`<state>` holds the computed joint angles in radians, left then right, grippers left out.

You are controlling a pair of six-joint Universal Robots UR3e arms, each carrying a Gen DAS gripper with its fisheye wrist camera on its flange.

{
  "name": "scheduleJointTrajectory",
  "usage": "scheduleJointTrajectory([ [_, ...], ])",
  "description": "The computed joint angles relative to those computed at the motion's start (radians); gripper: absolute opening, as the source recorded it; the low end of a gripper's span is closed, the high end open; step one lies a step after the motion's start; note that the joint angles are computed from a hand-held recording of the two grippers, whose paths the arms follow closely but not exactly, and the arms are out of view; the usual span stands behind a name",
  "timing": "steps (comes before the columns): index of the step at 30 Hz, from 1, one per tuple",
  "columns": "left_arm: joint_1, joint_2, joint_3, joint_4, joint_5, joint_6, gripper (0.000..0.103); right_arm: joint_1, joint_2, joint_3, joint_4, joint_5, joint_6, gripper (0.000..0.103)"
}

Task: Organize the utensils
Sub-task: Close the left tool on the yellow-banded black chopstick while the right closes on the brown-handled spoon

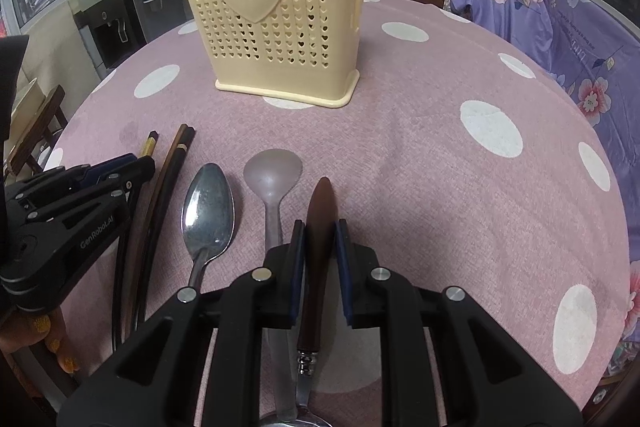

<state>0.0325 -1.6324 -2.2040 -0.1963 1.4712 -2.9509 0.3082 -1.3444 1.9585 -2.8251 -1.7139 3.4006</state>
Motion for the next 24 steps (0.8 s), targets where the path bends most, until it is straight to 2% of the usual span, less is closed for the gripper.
scheduleJointTrajectory([
  [4, 0.017, 0.010, -0.001, -0.018, -0.020, 0.013, 0.013, -0.013, -0.017, 0.019, -0.002, 0.014, -0.017, 0.016],
  [7, 0.001, -0.001, 0.011, -0.016, 0.002, 0.004, 0.013, -0.008, -0.013, 0.006, 0.014, 0.009, -0.003, 0.016],
  [24, 0.005, -0.009, -0.001, 0.018, -0.007, -0.011, 0.012, 0.000, -0.004, 0.023, -0.032, -0.004, -0.011, 0.016],
])
